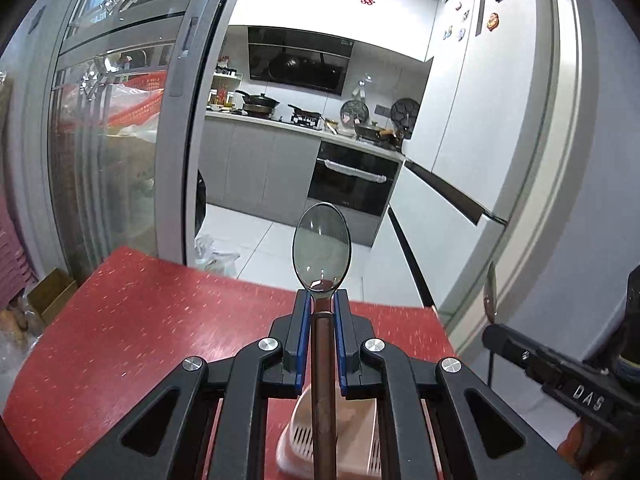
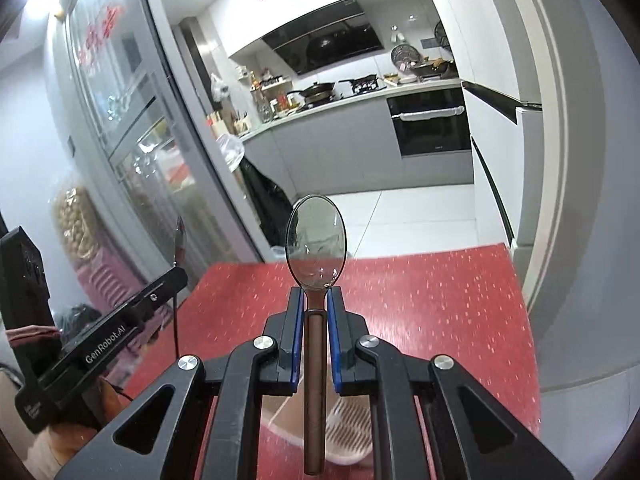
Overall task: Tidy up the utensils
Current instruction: 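Carry both held spoons to the beige holder and lower them in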
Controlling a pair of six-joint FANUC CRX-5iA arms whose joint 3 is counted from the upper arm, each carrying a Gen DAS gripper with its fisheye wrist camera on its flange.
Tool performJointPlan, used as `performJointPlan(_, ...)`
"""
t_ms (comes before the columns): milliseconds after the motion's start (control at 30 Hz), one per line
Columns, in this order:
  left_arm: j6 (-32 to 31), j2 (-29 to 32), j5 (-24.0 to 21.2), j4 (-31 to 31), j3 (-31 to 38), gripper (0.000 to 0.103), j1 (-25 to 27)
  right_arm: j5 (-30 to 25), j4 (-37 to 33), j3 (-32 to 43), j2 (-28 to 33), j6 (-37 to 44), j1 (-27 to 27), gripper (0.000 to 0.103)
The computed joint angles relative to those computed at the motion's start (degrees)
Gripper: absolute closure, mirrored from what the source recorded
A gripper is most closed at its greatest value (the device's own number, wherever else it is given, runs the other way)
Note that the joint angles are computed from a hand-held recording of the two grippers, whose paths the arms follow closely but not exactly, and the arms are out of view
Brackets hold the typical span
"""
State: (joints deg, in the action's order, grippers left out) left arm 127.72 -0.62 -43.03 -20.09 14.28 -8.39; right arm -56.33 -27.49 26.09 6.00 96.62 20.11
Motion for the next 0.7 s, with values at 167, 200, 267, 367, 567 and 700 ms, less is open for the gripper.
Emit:
performJointPlan(167, 5.48, 3.05, 1.99, -8.38, 1.82, 0.067, -2.54, 7.50, 2.12, -3.33, 0.76, 0.30, 1.98, 0.091)
performJointPlan(200, 5.80, 3.30, 2.38, -8.92, 1.62, 0.067, -2.70, 8.76, 2.43, -4.43, 0.49, 0.55, 2.32, 0.091)
performJointPlan(267, 6.48, 3.87, 2.88, -9.89, 1.30, 0.066, -3.04, 11.48, 3.53, -7.29, -0.38, 1.43, 3.23, 0.091)
performJointPlan(367, 7.06, 4.38, 3.21, -11.15, 0.85, 0.067, -3.59, 13.71, 4.83, -9.39, -0.55, 2.35, 4.12, 0.091)
performJointPlan(567, 5.45, 5.26, 0.24, -13.27, 1.18, 0.066, -5.19, 15.76, 5.40, -12.30, -1.06, 3.72, 4.42, 0.091)
performJointPlan(700, 4.28, 5.29, -1.68, -12.71, 0.77, 0.066, -5.78, 16.66, 6.39, -15.42, -2.71, 5.30, 5.03, 0.091)
